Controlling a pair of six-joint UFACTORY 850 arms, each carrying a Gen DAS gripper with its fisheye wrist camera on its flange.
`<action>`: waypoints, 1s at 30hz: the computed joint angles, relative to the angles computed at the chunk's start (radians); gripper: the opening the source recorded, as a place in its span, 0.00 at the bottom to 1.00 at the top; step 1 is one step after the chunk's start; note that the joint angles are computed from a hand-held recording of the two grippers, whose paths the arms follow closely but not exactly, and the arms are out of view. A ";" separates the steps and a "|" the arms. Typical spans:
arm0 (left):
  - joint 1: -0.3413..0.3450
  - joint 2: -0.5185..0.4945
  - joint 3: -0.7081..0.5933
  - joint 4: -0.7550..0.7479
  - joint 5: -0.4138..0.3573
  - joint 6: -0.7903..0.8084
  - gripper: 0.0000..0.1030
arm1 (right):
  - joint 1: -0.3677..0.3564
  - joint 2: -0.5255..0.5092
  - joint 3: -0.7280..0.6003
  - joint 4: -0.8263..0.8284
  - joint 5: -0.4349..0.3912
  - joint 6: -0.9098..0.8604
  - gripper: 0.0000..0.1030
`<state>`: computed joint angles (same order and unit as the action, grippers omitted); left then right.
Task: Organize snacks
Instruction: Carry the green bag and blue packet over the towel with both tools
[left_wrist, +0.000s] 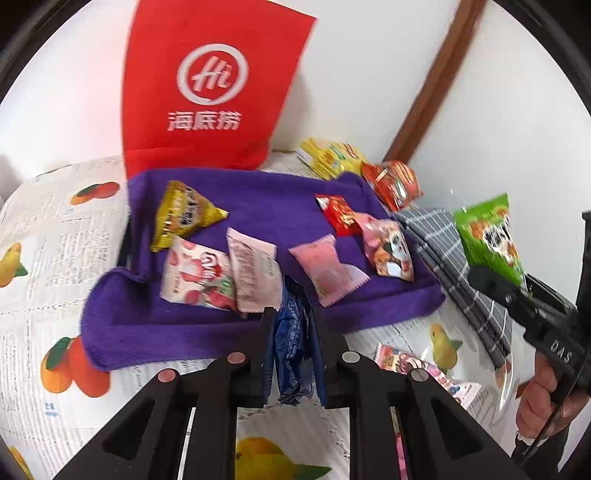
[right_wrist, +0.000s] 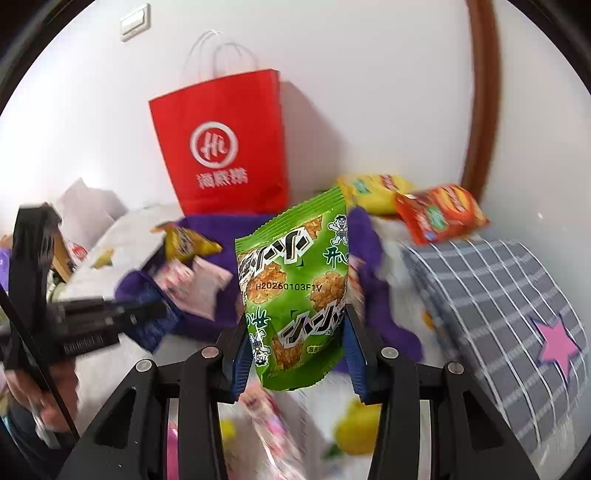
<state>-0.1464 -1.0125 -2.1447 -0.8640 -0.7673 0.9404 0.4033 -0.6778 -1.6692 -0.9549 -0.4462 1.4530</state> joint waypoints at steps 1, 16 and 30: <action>0.004 -0.002 -0.004 -0.005 0.004 -0.008 0.16 | -0.003 -0.021 -0.035 0.026 0.011 -0.032 0.42; 0.052 -0.040 -0.055 -0.025 0.110 -0.182 0.16 | -0.060 -0.317 -0.467 0.583 0.076 -0.546 0.43; 0.053 -0.054 -0.071 -0.015 0.115 -0.257 0.16 | -0.082 -0.305 -0.396 0.433 0.067 -0.341 0.43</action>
